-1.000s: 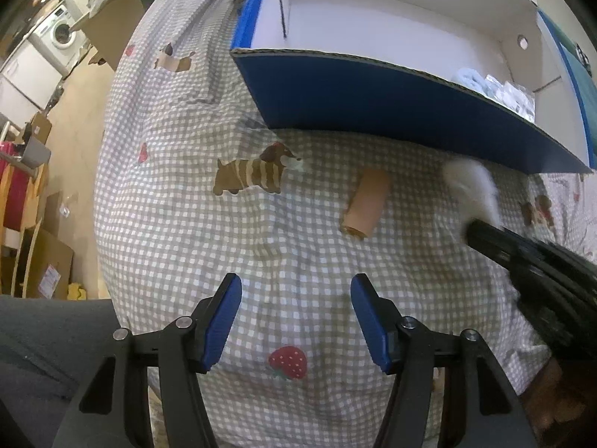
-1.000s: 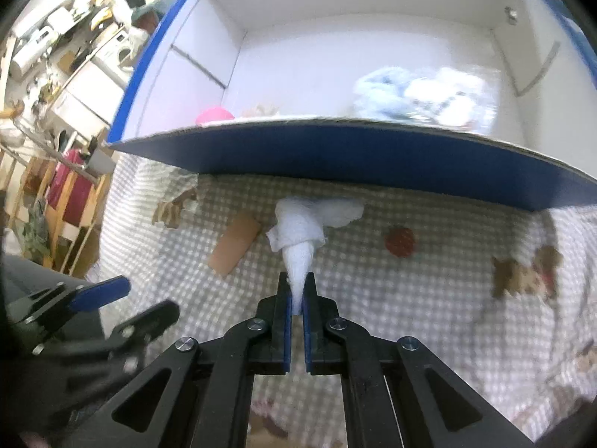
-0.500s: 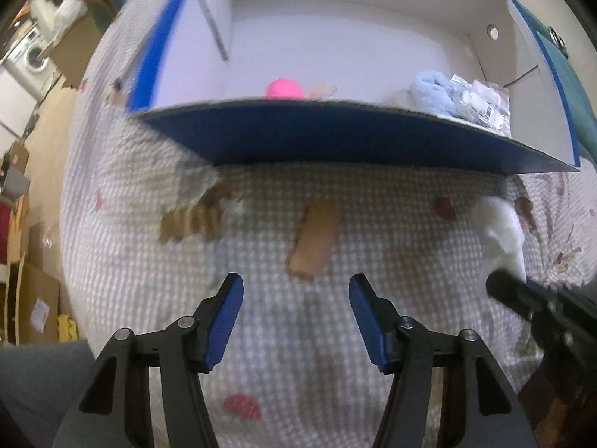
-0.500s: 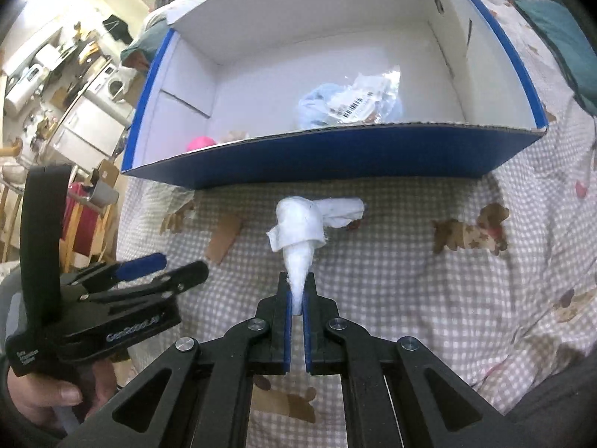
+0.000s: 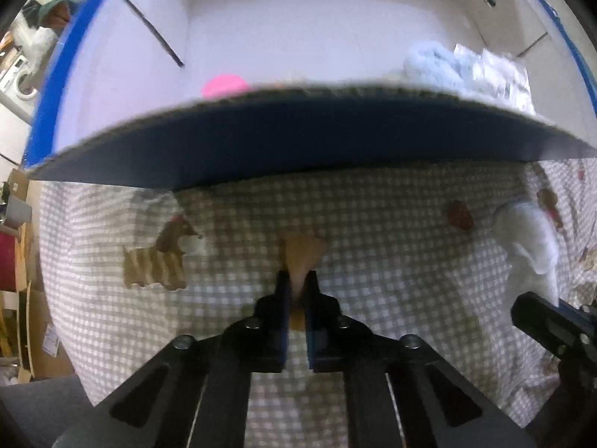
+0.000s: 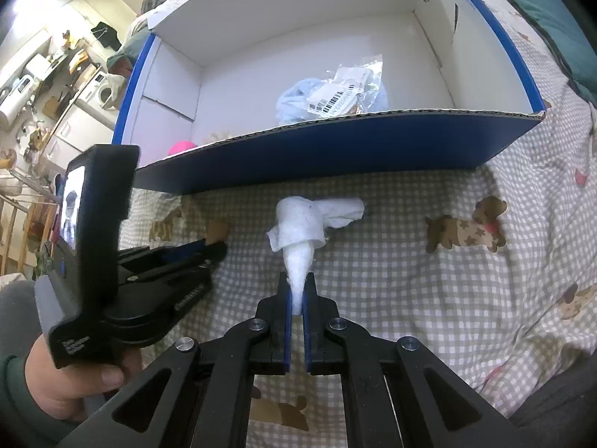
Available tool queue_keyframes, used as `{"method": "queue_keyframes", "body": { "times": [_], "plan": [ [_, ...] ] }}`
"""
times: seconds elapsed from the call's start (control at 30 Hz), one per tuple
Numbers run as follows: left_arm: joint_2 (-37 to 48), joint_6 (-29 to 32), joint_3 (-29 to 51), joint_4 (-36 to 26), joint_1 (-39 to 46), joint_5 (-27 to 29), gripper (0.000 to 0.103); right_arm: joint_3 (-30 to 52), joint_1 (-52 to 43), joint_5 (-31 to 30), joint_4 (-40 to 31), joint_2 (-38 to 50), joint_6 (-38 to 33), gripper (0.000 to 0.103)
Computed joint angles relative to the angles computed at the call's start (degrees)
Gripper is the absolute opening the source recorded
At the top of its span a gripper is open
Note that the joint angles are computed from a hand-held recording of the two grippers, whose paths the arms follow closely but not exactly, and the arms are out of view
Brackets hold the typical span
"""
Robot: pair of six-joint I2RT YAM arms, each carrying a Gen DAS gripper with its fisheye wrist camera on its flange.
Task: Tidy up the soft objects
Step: 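Grasp the white cloth with the right tool while the left tool grasps the tan sponge, then carry the white cloth and tan sponge into the box and open both tools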
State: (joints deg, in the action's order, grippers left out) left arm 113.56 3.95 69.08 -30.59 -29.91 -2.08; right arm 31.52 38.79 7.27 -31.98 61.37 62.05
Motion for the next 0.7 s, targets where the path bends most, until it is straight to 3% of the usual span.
{"method": "queue_keyframes", "body": {
  "times": [0.37,0.5,0.7],
  "plan": [
    [-4.21,-1.98,-4.16,0.99,1.61,1.21,0.005,0.85,1.26,1.65,-1.06,0.76,0.41,0.006],
    [-11.05,-0.33,-11.00,1.28,4.03,2.15,0.005,1.14,1.86,2.41,-1.46,1.12,0.25,0.006],
    [-13.41,1.53,-13.20,1.77,6.78,2.09,0.005,1.81,2.79,3.67,-1.84,1.76,0.47,0.006]
  ]
}}
